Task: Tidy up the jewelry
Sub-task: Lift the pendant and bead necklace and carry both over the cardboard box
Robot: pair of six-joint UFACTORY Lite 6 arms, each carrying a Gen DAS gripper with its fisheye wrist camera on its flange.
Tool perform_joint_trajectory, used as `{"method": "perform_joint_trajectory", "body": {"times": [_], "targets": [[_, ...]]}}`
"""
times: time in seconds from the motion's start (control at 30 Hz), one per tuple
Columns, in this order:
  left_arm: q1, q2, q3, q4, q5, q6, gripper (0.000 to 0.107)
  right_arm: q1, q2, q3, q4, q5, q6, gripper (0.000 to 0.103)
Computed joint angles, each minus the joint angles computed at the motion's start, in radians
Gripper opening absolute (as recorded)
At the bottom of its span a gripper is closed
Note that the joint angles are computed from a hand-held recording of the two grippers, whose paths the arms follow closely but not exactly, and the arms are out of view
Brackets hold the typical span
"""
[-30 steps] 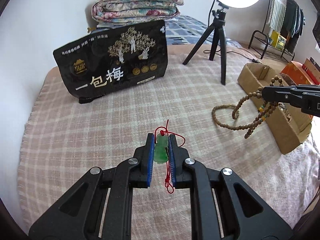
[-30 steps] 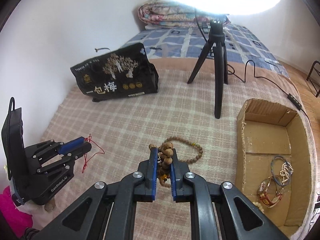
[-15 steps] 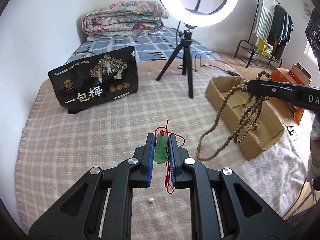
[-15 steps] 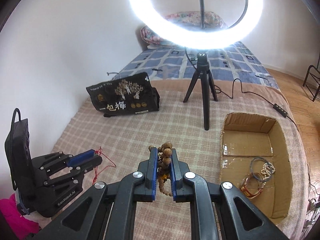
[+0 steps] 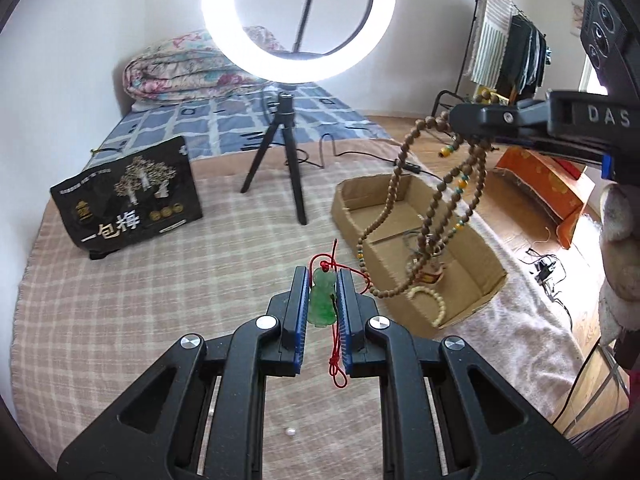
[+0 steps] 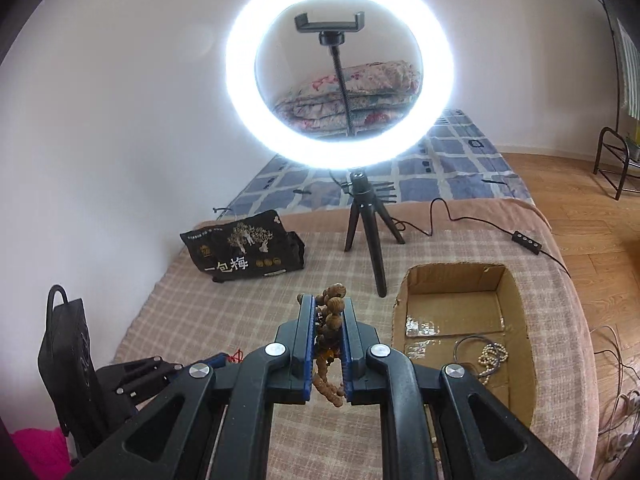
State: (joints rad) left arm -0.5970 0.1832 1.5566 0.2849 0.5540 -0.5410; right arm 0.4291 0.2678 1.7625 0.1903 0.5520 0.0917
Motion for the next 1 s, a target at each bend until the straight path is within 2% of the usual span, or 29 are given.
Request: {"method": "perform_joint_trajectory", "body": {"times": [0.23, 0.4, 0.63, 0.87, 1.0], "targets": [[-0.071, 0.117, 0.148, 0.019, 0.015, -0.03, 0.012, -0.097, -0.012, 0.03, 0.034, 0.045, -0.077, 0.009], [-0.113, 0.225, 0.266, 0.038, 0.041, -0.047, 0.012, -0.152, 0.043, 0.113, 0.02, 0.094, -0.112, 0.009], [-0.144, 0.395, 0.452, 0.041, 0.086, -0.045, 0.012, -0.21, 0.209, 0.313, 0.003, 0.168, -0.132, 0.009], [-0.123, 0.582, 0.691, -0.025, 0.147, -0.003, 0.012, -0.249, 0.373, 0.495, 0.007, 0.219, -0.146, 0.009], [-0.121, 0.681, 0.831, -0.054, 0.195, 0.023, 0.012, -0.265, 0.54, 0.723, 0.008, 0.301, -0.141, 0.009]]}}
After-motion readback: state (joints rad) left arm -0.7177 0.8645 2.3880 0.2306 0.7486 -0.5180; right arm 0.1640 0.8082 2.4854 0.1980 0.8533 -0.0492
